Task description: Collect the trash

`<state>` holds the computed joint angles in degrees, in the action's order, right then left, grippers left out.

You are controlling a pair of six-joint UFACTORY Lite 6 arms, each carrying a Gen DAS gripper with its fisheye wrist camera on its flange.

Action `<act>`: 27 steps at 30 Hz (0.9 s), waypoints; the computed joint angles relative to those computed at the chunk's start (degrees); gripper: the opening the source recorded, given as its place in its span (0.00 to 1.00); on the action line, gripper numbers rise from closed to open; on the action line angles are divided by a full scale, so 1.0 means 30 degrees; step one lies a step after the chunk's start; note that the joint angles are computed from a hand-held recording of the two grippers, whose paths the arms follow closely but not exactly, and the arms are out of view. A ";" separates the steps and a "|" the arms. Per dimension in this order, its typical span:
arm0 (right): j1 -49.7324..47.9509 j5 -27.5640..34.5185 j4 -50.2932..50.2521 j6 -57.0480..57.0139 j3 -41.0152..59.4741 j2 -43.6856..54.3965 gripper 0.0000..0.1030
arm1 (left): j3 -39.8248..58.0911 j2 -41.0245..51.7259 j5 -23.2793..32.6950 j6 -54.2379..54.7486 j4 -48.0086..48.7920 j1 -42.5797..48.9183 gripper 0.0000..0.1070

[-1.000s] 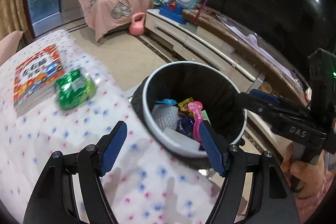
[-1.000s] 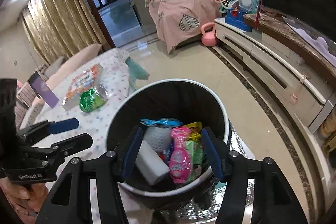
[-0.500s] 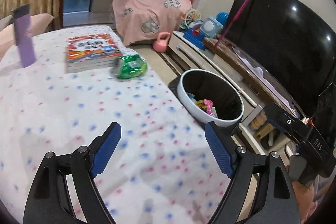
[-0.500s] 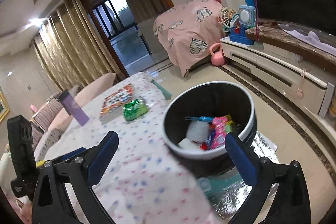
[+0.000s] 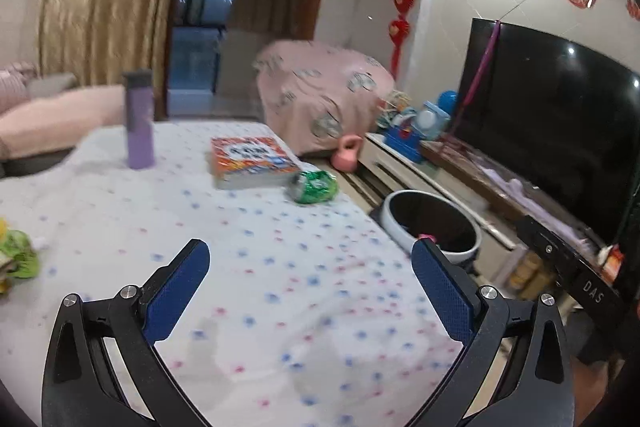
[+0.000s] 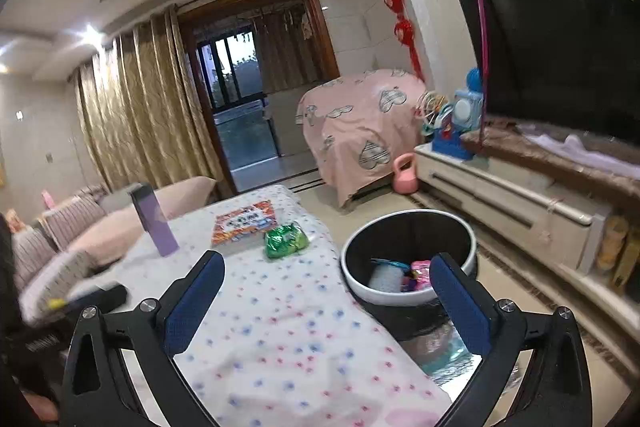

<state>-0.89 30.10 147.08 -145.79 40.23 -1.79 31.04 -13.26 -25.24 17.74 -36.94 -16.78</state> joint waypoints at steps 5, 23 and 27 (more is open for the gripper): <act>0.0812 0.1478 0.3931 -0.3838 -0.2096 -0.0087 1.00 | -0.1605 0.0073 -0.3180 0.2003 -0.2703 -0.1294 0.96; 0.1222 0.3156 0.7373 -0.7277 -0.4526 -0.1304 1.00 | -0.2314 0.0838 -0.6555 0.4549 -0.6581 -0.3947 0.96; 0.1387 0.3189 0.7495 -0.7266 -0.4540 -0.1288 1.00 | -0.2390 0.0769 -0.6862 0.4771 -0.6864 -0.4227 0.96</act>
